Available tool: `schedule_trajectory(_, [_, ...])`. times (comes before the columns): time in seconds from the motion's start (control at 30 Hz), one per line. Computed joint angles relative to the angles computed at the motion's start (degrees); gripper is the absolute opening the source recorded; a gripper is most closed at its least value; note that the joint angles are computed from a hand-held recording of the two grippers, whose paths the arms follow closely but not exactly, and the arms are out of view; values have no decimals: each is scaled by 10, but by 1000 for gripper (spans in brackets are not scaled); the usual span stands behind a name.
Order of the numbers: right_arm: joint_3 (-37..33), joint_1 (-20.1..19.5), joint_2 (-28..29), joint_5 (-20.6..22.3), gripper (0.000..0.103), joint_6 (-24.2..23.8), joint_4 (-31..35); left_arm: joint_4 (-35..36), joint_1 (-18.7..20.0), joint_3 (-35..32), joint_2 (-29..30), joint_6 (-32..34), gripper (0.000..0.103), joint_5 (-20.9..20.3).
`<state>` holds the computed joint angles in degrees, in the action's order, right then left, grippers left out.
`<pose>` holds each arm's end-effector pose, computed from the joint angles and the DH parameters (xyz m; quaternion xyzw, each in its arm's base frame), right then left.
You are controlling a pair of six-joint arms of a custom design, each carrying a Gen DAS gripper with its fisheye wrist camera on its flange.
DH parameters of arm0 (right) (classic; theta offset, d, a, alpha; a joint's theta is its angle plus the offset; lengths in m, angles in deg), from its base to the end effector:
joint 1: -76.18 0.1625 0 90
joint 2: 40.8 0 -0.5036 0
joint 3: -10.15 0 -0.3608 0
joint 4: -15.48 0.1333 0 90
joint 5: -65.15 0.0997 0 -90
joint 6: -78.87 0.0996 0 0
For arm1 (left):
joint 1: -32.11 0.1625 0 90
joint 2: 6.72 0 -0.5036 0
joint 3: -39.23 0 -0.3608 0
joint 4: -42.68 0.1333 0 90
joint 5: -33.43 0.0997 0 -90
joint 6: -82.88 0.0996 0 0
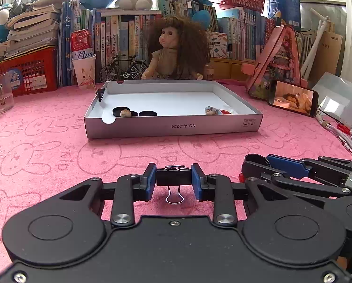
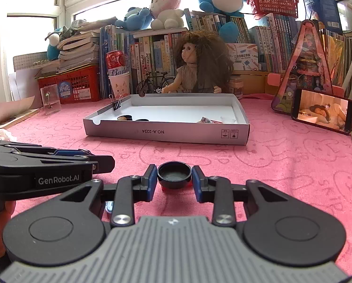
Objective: Organize rigid objects
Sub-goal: 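Carry the binder clip and black cup over the white tray with both tools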
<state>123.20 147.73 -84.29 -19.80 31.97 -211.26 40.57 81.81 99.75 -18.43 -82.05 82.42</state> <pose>-0.0619 -0.6345 0.2244 0.2281 -0.8007 0.4851 0.2675 -0.3075 -0.6698 -0.1299 0.2900 0.8309 -0.4083 0.2422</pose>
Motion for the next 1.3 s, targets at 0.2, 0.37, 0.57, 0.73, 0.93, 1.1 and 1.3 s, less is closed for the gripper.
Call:
schedule_trajectory(0.2, [-22, 9, 2, -15, 37, 15, 7, 15, 4, -30, 6, -2, 30, -2])
schedule_trajectory(0.37, [-46, 14, 1, -23, 37, 28, 23, 16, 8, -48, 7, 10, 30, -2])
schedule_trajectory(0.57, [-74, 19, 5, -33, 37, 35, 41, 31, 16, -83, 12, 11, 30, 3])
schedule_trajectory(0.73, [-101, 22, 9, -38, 37, 51, 60, 39, 24, -118, 21, 16, 30, 5])
schedule_trajectory(0.93, [-138, 26, 18, -48, 37, 72, 87, 78, 34, -184, 43, 10, 30, 10])
schedule_trajectory(1.1, [-171, 27, 23, -57, 37, 82, 108, 117, 44, -249, 62, 10, 30, 20])
schedule_trajectory(1.3, [-212, 27, 27, -71, 37, 110, 144, 201, 58, -377, 106, -2, 30, 27])
